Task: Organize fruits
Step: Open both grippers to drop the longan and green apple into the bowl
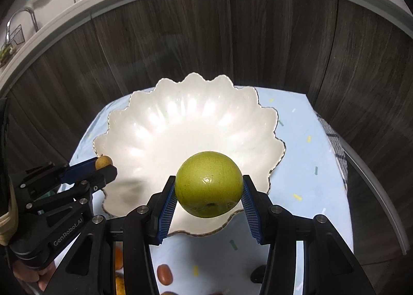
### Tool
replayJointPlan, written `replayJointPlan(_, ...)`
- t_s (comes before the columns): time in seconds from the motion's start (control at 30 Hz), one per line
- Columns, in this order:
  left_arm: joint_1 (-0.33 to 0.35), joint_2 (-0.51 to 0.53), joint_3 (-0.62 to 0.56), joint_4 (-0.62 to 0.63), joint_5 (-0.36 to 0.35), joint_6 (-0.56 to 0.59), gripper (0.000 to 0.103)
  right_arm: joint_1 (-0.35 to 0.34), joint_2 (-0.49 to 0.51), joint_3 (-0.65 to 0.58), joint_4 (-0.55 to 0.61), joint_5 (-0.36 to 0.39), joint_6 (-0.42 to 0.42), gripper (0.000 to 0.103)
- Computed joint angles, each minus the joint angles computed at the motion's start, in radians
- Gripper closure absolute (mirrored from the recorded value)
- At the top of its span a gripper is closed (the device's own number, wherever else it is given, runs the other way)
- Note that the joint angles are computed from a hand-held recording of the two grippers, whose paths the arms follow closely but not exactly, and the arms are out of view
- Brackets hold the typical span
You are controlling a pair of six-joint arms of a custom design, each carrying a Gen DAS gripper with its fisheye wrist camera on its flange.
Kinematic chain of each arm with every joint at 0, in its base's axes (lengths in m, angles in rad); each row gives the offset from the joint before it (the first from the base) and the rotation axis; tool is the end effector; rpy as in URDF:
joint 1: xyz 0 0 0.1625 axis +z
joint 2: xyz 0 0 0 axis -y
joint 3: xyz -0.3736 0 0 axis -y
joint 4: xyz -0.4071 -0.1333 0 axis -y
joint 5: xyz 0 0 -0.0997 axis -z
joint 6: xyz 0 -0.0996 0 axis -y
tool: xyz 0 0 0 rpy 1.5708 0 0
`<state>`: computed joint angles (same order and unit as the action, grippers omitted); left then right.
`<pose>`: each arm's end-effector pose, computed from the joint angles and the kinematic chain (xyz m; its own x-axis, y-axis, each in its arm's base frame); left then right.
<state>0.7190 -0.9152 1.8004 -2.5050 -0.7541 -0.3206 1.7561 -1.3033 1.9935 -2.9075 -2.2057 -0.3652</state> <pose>-0.3072 -0.5425 0.0803 -0.6903 0.2593 -0.6755 0.5627 0.7793 -0.2759 0.1726 -0.5176 0.2597 -0.7481 -0.0907 0.6573 -0.4435 0.8052 -0.3936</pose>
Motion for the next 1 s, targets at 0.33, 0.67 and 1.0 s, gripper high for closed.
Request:
replayJointPlan(0.33,0.001,0.008,0.001,0.001,-0.009,0.013,0.059,-0.020,-0.004,-0.004,0.059,0.014,0.034,0.053)
replayJointPlan(0.67,-0.008,-0.008,0.018,0.001,0.042,-0.036,0.031,0.007,0.002,0.005,-0.051,-0.038,-0.019,0.035)
replayJointPlan(1.0,-0.034,-0.044,0.054,-0.026,0.101,-0.037,0.017,0.032,-0.020,0.031,-0.106,-0.066,-0.041,0.025)
